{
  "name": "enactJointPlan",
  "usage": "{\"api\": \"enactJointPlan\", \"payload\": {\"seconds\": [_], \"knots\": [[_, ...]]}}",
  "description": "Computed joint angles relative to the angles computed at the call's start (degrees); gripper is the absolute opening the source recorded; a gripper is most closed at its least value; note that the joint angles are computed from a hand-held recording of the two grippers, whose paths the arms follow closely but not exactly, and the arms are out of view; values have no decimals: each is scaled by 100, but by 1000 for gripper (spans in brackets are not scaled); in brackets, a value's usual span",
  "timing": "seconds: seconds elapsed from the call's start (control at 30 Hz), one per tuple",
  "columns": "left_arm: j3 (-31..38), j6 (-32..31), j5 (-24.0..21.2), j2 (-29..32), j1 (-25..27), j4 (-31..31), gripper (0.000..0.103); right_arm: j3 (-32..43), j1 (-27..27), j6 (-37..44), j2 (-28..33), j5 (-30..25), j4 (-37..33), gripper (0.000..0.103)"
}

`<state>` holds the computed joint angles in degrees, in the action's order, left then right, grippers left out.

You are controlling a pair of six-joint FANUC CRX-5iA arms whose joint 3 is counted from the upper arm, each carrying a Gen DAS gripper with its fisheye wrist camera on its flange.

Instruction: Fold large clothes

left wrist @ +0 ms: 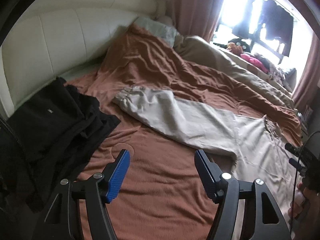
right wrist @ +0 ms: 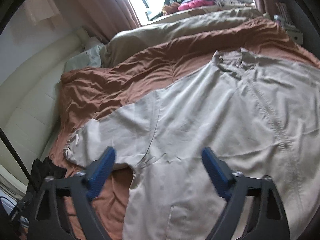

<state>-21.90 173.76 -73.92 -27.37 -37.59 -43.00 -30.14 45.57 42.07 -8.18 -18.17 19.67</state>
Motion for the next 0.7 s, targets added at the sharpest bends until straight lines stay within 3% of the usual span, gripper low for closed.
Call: {"api": "enactJointPlan", "payload": {"seconds": [0.1, 0.2, 0.3, 0.4, 0.43, 0.57, 0.7], "knots": [[-170, -428, 526, 23, 777, 396, 63, 753, -261, 1430, 525, -235, -1637, 81], [-261, -690, 960, 102, 1337, 640, 62, 1468, -538, 2431, 1072, -666, -2837, 80], [-451, -1164, 1657, 171, 2129, 1131, 61, 2122, -749, 3088, 1566, -1081, -3601, 73], [-524, -1641, 2135, 426, 2724, 1542, 59, 2666, -899, 3368, 2010, -1422, -3970, 57], [-508, -1730, 2229, 537, 2843, 1622, 57, 2856, -976, 3517, 2155, -1572, -4168, 48], [-590, -2285, 2774, 977, 3498, 2170, 57, 3404, -1233, 3973, 2648, -2038, -4865, 30], [-572, -2519, 3091, 1429, 3838, 2443, 57, 3883, -1561, 4504, 3061, -2584, -5674, 22]]}}
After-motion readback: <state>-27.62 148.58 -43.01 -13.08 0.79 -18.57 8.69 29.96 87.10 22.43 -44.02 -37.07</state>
